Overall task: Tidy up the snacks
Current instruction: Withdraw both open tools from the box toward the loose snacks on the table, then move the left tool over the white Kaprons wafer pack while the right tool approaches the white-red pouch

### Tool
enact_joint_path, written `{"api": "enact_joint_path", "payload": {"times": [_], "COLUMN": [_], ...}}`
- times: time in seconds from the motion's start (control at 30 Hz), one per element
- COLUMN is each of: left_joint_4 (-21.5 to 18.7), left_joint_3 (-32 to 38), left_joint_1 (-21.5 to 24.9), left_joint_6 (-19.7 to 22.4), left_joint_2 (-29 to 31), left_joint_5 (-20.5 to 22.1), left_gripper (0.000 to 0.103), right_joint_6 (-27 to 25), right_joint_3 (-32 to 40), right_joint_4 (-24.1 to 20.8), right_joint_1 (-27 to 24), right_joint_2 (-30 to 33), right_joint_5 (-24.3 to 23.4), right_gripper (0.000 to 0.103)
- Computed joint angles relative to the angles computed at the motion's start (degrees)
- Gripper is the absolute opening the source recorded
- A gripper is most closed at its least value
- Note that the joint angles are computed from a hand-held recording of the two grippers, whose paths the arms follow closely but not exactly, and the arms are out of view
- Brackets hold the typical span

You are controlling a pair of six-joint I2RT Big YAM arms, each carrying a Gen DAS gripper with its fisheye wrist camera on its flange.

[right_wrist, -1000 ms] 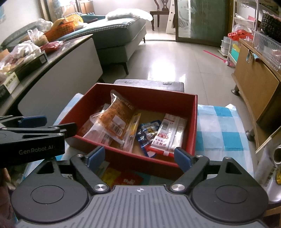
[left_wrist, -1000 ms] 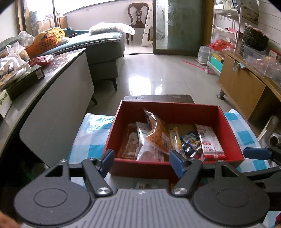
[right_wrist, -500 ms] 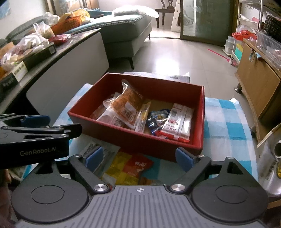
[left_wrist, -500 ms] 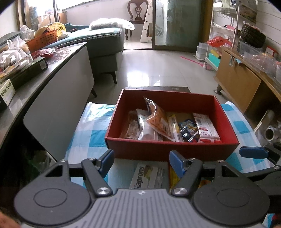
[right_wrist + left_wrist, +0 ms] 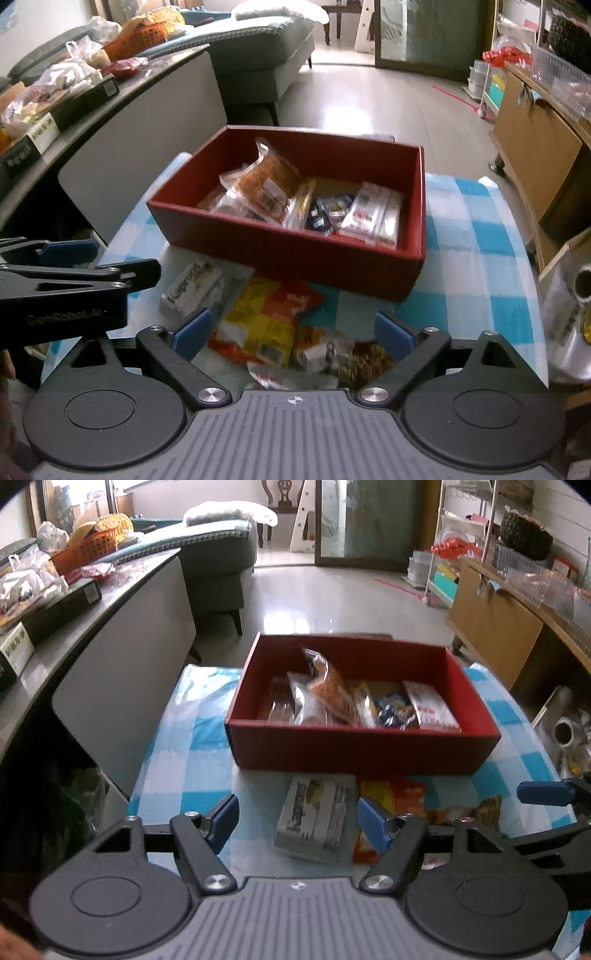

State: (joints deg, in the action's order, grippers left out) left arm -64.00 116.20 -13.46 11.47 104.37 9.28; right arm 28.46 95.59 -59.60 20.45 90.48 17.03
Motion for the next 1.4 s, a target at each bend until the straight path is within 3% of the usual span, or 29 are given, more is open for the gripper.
{"api": "enact_joint_path", "payload": {"times": [0.33, 0.73, 1.0, 1.17, 1.4], "left_joint_4": [-2.35, -10.62, -13.79, -11.92, -13.05], "left_joint_3": [-1.91, 10.89, 17.51, 15.79, 12.39], "left_joint_1": [0.01, -0.91, -2.91, -3.18, -2.52], "left_joint_6": [1.2, -4.24, -3.5, -3.15, -2.25], "left_joint_2": [0.01, 10.8, 16.42, 15.76, 13.09], "left_joint_5": [-0.72, -2.11, -5.16, -6.22, -4.89], "left_gripper": [0.066, 0.066, 0.066, 0.068, 0.054], "right_joint_6": [3.66, 4.12, 4.09, 4.14, 4.5], "right_joint_3": [-3.71, -5.51, -6.41, -6.93, -6.49], "right_joint_4": [-1.25, -1.87, -2.21, -2.71, -4.02], "right_joint_1": [-0.4, -2.44, -3.45, -3.82, -4.1], "right_joint_2": [-2.04, -1.63, -1.56, -1.52, -0.51], "right_joint_5": [-0.31, -4.03, -6.31, -6.66, -6.71], "right_gripper": [0.098, 0.103, 0.103, 0.103, 0.103]}}
